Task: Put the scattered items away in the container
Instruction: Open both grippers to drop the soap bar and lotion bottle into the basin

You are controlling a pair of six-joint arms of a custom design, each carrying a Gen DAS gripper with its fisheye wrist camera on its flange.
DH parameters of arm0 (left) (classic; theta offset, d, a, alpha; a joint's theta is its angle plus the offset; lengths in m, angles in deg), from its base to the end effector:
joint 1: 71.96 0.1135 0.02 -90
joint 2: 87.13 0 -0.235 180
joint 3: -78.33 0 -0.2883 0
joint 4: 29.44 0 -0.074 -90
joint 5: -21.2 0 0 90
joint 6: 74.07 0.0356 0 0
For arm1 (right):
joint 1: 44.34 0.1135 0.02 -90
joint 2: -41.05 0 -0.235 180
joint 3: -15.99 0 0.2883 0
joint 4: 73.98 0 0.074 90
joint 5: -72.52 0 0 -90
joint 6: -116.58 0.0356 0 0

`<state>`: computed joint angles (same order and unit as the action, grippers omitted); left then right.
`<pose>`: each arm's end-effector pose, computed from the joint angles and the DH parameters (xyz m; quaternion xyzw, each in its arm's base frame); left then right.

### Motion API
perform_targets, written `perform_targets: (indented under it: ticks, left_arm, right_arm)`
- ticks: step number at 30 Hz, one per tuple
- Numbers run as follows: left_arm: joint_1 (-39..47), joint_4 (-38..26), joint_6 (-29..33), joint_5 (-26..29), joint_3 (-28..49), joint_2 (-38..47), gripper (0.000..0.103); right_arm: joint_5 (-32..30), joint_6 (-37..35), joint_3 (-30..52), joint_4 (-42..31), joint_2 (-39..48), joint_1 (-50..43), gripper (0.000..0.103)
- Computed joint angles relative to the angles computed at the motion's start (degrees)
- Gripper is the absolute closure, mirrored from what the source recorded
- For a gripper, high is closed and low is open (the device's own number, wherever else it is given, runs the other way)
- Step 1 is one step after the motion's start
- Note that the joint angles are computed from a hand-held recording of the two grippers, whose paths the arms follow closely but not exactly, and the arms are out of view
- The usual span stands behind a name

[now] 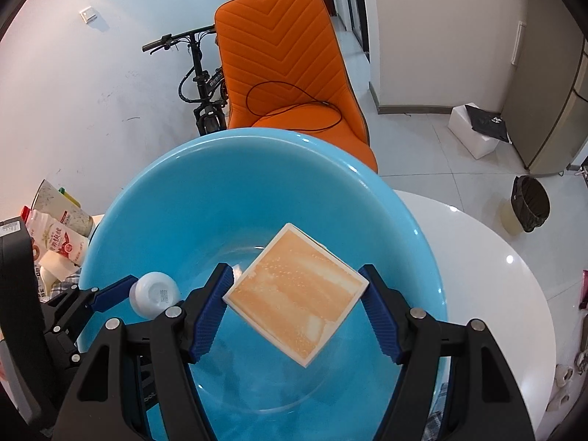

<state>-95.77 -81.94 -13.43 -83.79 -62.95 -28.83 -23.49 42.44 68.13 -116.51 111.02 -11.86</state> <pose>0.1881 -0.0729 0.1137 -0.0677 0.9772 0.0461 0.1958 0.2241 0.1471 0.1509 -0.1528 0.9533 0.1508 0.2123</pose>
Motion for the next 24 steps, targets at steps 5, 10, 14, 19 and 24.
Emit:
perform_targets:
  ticks: [5,10,14,19,24]
  left_arm:
    - [1.0,-0.3,0.0,0.7,-0.8,-1.8,0.035]
    - [1.5,-1.2,0.0,0.2,0.2,-0.4,0.034]
    - [1.8,-2.0,0.6,-0.6,0.4,-0.1,0.013]
    - [0.5,-3.7,-0.6,-0.3,-0.7,-4.8,0.013]
    - [-1.2,-6.5,-1.7,-3.0,-0.6,-7.3,0.013]
  right_arm:
    - [2.3,0.2,0.5,-0.4,0.0,1.6,0.034]
    - [2.0,0.2,1.0,-0.7,0.5,1.2,0.034]
    - [1.3,-0.2,0.9,-0.7,-0.4,0.9,0.034]
    - [1.8,-0.4,1.1,-1.3,-1.2,1.2,0.034]
    - [1.4,-0.3,1.0,-1.2,-1.6,1.1,0.034]
